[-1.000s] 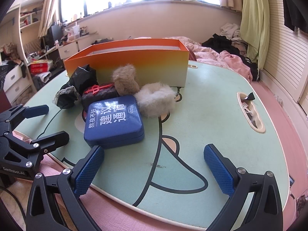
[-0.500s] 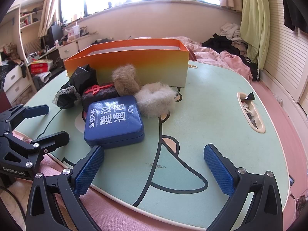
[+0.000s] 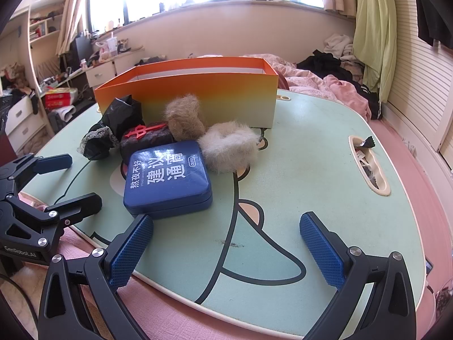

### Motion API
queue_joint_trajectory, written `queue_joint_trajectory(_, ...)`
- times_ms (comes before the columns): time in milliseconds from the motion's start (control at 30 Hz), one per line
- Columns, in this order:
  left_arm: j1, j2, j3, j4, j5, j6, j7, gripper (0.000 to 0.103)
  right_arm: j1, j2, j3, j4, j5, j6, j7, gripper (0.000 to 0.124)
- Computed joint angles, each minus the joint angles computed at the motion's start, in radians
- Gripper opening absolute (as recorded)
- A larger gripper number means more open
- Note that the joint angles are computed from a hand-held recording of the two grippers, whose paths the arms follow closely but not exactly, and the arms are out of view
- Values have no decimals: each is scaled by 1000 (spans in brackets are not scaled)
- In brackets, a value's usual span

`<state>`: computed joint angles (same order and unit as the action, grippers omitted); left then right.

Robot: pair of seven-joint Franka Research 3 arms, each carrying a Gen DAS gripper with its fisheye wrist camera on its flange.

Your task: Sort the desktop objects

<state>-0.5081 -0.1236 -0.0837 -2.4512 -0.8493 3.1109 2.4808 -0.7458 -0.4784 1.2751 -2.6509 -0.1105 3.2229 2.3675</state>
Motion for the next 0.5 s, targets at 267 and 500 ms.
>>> queue_joint_trajectory(267, 4, -2, -4, -2, 3, 0, -3, 103, 5, -1, -4, -1, -2, -1, 2, 103)
queue_joint_trajectory(500, 0, 2, -1, 1, -10, 2, 10, 103, 5, -1, -5, -2, -3, 0, 2, 103)
